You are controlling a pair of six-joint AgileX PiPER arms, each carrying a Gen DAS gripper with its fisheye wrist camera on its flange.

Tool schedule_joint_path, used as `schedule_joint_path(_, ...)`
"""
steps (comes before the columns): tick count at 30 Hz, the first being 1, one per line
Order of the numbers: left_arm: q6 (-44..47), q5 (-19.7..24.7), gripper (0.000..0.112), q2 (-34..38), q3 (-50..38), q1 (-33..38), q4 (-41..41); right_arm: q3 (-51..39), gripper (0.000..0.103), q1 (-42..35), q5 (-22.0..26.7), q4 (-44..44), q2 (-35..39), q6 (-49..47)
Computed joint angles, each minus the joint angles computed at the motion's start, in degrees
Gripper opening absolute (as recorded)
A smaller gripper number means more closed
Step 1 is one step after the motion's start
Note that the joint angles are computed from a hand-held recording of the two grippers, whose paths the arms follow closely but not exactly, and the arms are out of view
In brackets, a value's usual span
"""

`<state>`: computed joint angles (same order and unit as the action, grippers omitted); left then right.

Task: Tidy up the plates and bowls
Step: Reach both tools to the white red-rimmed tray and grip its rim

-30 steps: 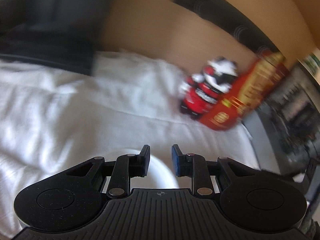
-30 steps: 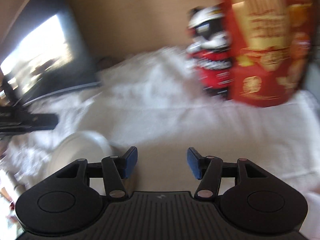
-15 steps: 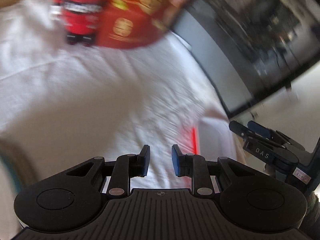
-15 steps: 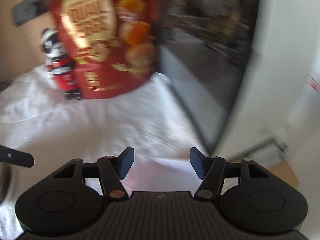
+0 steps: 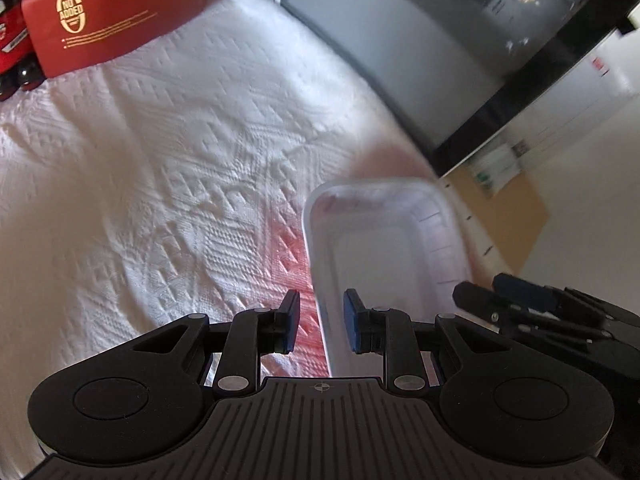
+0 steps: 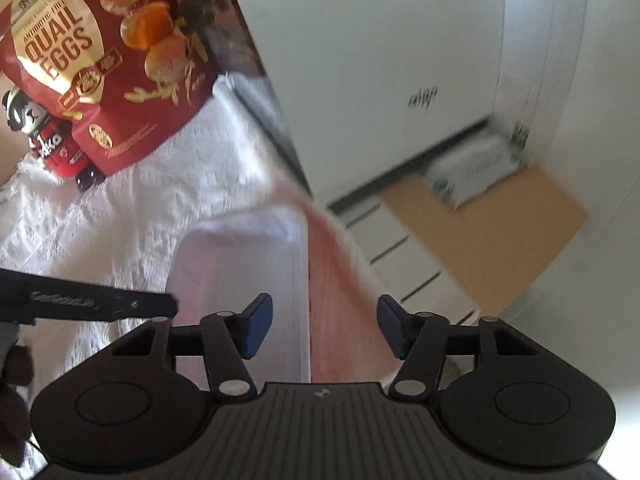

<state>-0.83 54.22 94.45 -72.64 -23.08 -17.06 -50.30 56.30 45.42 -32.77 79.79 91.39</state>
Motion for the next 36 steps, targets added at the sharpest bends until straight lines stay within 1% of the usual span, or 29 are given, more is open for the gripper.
schedule_joint_path(1,-0.54,-0.39,0.026,0.34,0.24,-0.34,0.43,0.58,0.047,-0.88,-1.95,1.33,0.34,-1.21)
schedule_joint_path(3,-1.21,-1.04,0.026,0.94,0.51,-0.74,0.62,0.34,0.044,-2.53,-4.53,3.75,1.38,-3.92)
schedule_joint_path(4,-1.11,-1.45,0.026,1.09,0.96,-0.63,0.29,0.65,0.041,-3.43,-6.3,5.36,1.5,-5.81)
schedule_joint_path(6,-0.35,-1.85,0.026,1.62,1.55,-0.06,-1.08,0.9,0.039,-5.59,-9.95,9.84,2.03,-10.67)
schedule_joint_path(8,1.12,-1.9,0.026,1.73,2.37,1.08,-3.58,0.2,0.037,-6.8,-11.94,13.39,2.82,-15.31)
schedule_joint_path(9,1.78,-2.05,0.028,1.3,3.05,1.78,-4.67,-0.72,0.037,-7.04,-12.02,14.42,3.39,-17.11)
schedule_joint_path(11,0.8,-3.5,0.027,-0.71,5.05,2.91,-3.57,-4.15,0.037,-6.51,-11.0,14.56,5.9,-20.29)
schedule_joint_path(13,-0.07,-3.91,0.027,-2.6,6.86,5.36,-3.21,-8.69,0.037,-6.74,-10.64,17.1,9.38,-26.46)
schedule_joint_path(17,-0.71,-3.39,0.025,-8.14,11.52,14.37,-3.38,-19.5,0.037,-7.23,-10.51,23.96,17.19,-40.7)
schedule_joint_path(21,-2.28,-3.49,0.021,-14.54,17.19,23.0,-1.27,-30.62,0.037,-6.84,-9.78,34.09,25.19,-56.11)
schedule_joint_path(22,-3.07,-3.46,0.021,-15.89,18.34,24.75,-0.26,-33.6,0.037,-6.28,-9.16,36.55,27.45,-59.68)
schedule_joint_path(24,-4.83,-2.96,0.021,-18.08,20.15,27.8,1.72,-38.82,0.038,-4.74,-7.29,38.65,31.16,-63.83)
schedule_joint_path(27,-6.78,-2.5,0.021,-19.52,21.47,30.22,3.93,-44.39,0.04,-2.87,-5.04,39.34,35.3,-66.91)
schedule_joint_path(29,-7.89,-1.94,0.021,-20.0,22.01,30.53,5.25,-46.45,0.04,-2.62,-3.63,40.91,37.04,-68.81)
schedule_joint_path(31,-6.97,-2.14,0.021,-19.88,22.52,31.2,4.63,-47.03,0.04,-2.42,-3.4,41.46,37.85,-69.12)
schedule_joint_path(36,-5.95,-3.21,0.021,-19.04,23.36,30.69,3.49,-45.31,0.04,-3.16,-4.17,42.83,36.81,-69.48)
